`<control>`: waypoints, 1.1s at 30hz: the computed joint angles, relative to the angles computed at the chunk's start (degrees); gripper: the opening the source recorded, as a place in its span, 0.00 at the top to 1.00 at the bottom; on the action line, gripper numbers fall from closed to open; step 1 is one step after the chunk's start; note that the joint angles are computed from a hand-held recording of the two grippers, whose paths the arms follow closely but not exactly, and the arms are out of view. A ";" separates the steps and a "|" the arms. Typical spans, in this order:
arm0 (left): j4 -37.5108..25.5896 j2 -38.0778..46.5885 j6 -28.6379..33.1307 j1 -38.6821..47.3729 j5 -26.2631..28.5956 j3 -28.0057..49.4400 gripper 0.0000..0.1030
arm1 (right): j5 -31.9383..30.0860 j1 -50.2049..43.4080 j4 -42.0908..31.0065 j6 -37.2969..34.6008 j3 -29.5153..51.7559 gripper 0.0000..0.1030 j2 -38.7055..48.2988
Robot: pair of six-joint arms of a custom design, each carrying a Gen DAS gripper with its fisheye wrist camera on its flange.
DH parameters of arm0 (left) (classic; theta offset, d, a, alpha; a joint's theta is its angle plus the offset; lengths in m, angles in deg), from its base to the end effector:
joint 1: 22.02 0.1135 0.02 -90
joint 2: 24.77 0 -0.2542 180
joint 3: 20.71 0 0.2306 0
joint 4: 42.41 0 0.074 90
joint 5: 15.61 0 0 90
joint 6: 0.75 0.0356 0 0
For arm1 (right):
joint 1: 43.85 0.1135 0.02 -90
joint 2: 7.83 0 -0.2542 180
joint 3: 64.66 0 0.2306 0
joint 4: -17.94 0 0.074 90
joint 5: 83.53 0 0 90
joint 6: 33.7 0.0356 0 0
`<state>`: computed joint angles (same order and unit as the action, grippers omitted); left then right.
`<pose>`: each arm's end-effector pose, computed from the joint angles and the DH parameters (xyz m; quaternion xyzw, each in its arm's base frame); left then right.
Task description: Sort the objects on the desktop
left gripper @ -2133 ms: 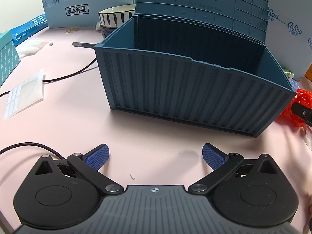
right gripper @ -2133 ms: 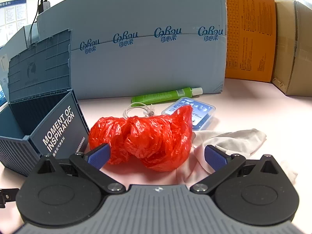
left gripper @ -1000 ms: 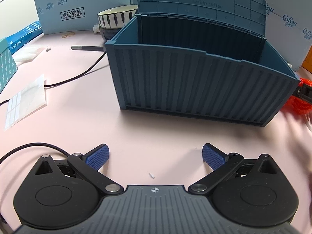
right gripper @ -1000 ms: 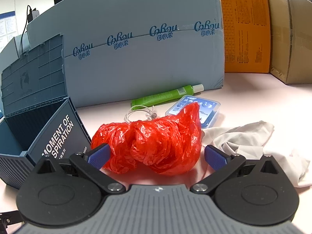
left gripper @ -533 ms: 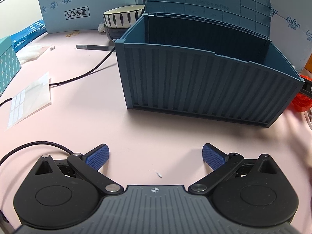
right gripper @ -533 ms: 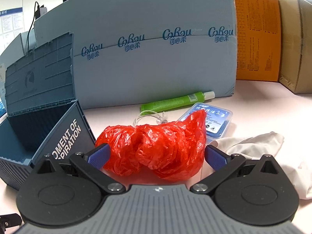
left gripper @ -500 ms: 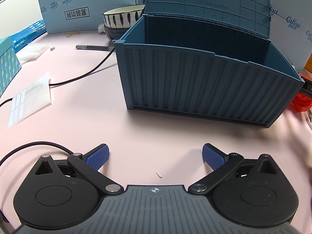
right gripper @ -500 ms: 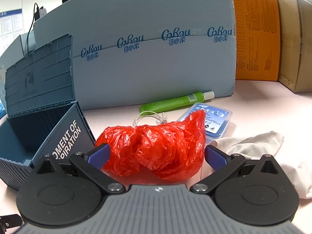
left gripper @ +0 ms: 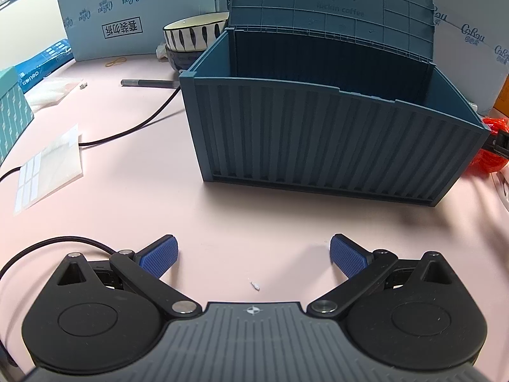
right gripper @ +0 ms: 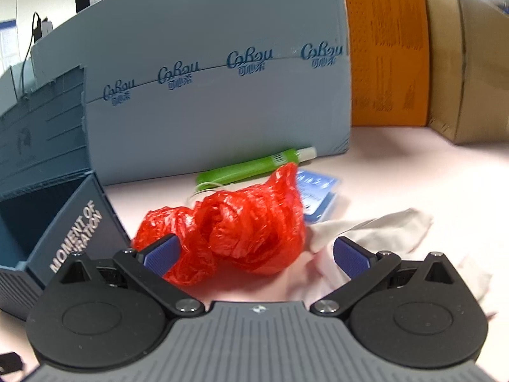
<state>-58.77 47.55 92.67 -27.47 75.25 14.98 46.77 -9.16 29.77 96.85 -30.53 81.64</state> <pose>0.1929 -0.0189 0.1306 0.0757 0.9452 -0.0127 0.3172 0.1958 0.1075 0.1084 0.1799 0.8545 -0.0245 0.4867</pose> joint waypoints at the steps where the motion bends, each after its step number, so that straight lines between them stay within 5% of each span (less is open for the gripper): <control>1: -0.02 0.08 0.11 0.12 0.05 0.11 0.00 | 0.63 0.26 0.02 -0.15 -0.17 0.00 -0.29; 7: 0.16 0.31 -0.52 0.38 0.04 0.33 0.00 | 4.52 2.14 -3.87 -1.30 2.36 0.00 0.02; 11: 0.32 0.93 -1.04 0.23 -0.31 0.51 0.00 | 7.00 3.40 0.11 -5.31 1.48 0.00 0.11; 15: 0.45 1.09 -1.08 -0.06 -0.62 0.52 0.00 | 2.13 1.09 7.50 -8.25 -1.16 0.00 -0.76; 19: 0.49 1.01 -0.79 0.06 -0.81 0.50 0.00 | -2.24 -1.71 3.04 -3.82 0.83 0.00 -0.39; 33: 1.32 2.82 -1.17 -0.66 -1.93 1.10 0.00 | -3.67 -2.73 6.30 -6.04 0.50 0.00 1.32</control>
<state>-57.44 50.37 91.50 -28.13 73.32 16.08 43.10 -11.89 36.07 90.81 -30.03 82.96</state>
